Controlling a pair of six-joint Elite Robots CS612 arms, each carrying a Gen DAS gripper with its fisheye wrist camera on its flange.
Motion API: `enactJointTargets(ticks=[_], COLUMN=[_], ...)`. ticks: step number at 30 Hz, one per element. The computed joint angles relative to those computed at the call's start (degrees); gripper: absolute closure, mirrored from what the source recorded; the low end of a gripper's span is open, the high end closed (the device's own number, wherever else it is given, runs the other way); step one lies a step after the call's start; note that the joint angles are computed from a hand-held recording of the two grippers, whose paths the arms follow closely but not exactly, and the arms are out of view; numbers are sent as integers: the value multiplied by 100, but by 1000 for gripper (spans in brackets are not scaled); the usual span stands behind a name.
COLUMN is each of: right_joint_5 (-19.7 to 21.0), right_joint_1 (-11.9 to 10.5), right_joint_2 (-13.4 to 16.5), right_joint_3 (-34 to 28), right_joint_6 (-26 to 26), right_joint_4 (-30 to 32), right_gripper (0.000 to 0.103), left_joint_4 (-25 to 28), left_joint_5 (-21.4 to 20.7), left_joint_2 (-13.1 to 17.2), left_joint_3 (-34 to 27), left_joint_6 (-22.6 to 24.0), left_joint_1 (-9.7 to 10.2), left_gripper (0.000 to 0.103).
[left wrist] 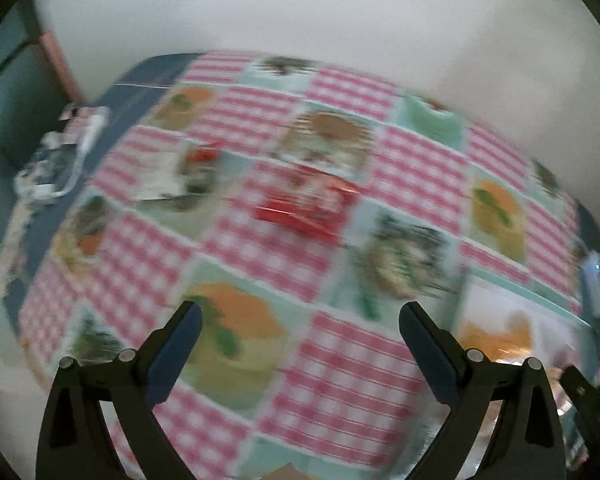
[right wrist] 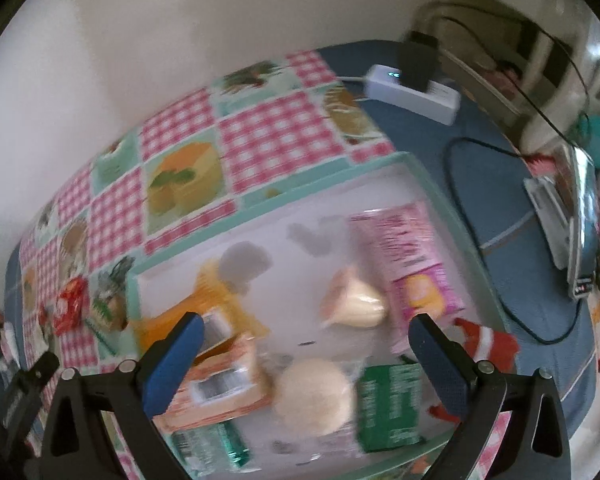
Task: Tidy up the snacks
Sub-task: 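Move both tools back over the remaining snacks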
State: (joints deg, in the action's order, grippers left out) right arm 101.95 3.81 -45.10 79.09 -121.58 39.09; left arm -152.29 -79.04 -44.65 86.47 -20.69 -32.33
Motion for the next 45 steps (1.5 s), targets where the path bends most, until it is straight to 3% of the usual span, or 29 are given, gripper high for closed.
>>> enactJointTargets(ticks=[5, 13, 21, 27, 32, 35, 38, 42, 45], right_joint_5=[-152, -168, -94, -106, -107, -57, -21, -15, -217], right_joint_1=[223, 603, 757, 814, 867, 902, 917, 909, 851], right_joint_2=[228, 521, 552, 682, 881, 976, 1053, 1132, 1147], right_joint_3=[-580, -1397, -1656, -1849, -2141, -2283, -2384, -2477, -2455], right_joint_6=[-497, -1133, -1157, -1061, -1328, -1478, -1614, -1751, -1639], right_joint_4=[135, 248, -118, -276, -216, -195, -235, -266, -394], right_gripper=[0, 0, 0, 0, 0, 0, 0, 0, 0], left_joint_4=[96, -270, -644, -854, -881, -1330, -1253, -1240, -1091], left_joint_5=[565, 1448, 1754, 1589, 1432, 1154, 678, 616, 232], left_joint_2=[12, -13, 1, 66, 130, 251, 393, 605, 715], left_joint_3=[-56, -29, -24, -111, -188, -217, -406, -696, -967], left_joint_6=[-17, 375, 339, 376, 456, 806, 998, 1587, 1972], left_joint_1=[134, 341, 634, 835, 933, 1006, 1122, 1199, 1305], left_gripper=[4, 4, 4, 4, 4, 4, 4, 4, 4])
